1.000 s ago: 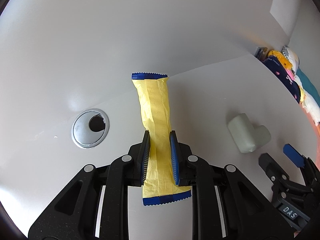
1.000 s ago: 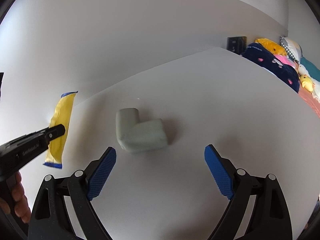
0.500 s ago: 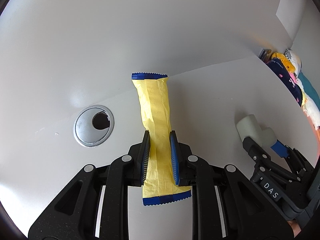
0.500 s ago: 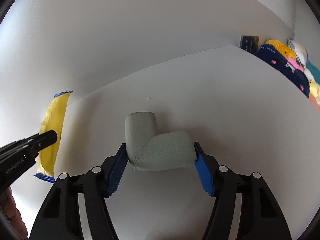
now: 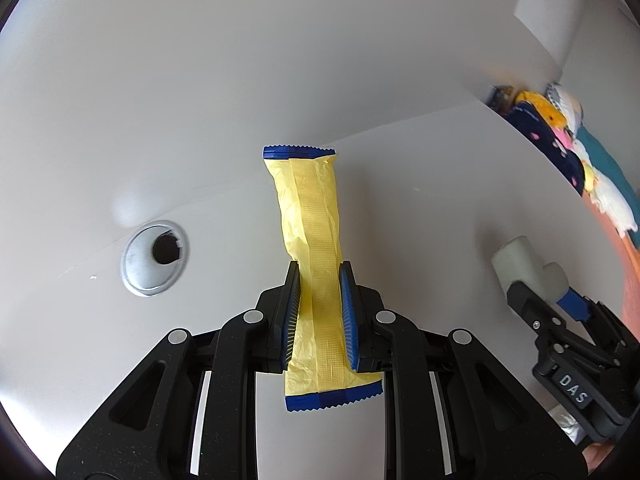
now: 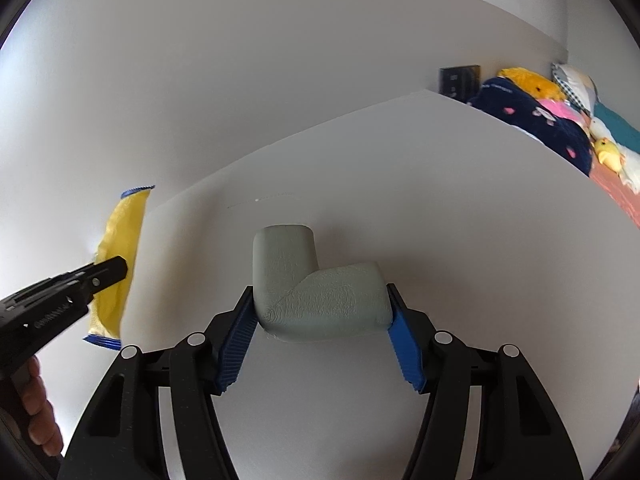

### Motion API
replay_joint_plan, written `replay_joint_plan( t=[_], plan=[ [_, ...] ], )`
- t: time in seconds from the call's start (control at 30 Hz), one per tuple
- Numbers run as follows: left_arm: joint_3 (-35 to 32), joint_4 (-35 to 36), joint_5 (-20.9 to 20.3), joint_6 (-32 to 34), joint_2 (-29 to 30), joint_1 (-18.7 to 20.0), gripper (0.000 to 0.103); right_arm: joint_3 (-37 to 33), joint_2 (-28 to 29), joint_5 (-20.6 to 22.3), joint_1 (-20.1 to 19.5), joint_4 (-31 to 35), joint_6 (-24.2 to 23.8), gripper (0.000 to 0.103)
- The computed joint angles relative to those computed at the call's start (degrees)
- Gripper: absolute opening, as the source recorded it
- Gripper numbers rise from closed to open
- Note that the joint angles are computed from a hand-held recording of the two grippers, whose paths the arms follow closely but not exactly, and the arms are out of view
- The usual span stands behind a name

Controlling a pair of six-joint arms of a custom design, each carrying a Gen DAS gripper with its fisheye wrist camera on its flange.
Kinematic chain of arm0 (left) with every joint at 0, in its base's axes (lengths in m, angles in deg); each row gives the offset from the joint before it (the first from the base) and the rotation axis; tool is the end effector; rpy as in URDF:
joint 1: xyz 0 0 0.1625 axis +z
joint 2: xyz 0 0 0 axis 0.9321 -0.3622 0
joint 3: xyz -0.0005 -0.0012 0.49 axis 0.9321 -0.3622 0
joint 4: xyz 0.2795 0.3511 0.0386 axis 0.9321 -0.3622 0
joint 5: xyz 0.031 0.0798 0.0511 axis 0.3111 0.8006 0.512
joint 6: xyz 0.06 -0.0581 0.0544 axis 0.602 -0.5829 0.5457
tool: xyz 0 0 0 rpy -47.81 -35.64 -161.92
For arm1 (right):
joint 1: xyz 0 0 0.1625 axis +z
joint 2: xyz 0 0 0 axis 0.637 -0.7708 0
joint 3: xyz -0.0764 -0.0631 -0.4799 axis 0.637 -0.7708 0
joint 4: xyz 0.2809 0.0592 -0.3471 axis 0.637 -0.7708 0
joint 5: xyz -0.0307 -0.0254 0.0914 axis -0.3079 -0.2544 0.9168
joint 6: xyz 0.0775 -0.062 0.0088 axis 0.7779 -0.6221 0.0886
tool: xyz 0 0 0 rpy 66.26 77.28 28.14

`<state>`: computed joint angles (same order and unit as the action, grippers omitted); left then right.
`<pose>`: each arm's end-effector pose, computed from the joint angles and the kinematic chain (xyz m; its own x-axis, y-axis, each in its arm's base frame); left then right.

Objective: Collect trash
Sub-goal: 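Carry the yellow tube and grey foam piece over the black trash bag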

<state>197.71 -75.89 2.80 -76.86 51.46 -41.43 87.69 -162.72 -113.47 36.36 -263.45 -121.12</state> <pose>-0.4058 -0.4499 -0.0425 -0.7490 -0.1417 -0.6473 0.3118 0.7866 -0.5330 0.0002 -0.4715 0.3160 -0.7961 -0.1938 0.5734 -0.4951 0.7535 -0.4327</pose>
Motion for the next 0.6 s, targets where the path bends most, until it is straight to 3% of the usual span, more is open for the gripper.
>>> replay_joint_plan(
  t=[0.3,0.6],
  plan=[
    [-2.63,-6.88,-2.14,10.26,4.4,-2.43,0.019,0.79,-6.37,2.76,-3.23,3.44,0.31,0.064],
    [-4.38,-8.41,-3.67,12.86,6.84,-4.0,0.019,1.59,-11.47,5.49,-6.86,5.81,-0.27,0.064]
  ],
)
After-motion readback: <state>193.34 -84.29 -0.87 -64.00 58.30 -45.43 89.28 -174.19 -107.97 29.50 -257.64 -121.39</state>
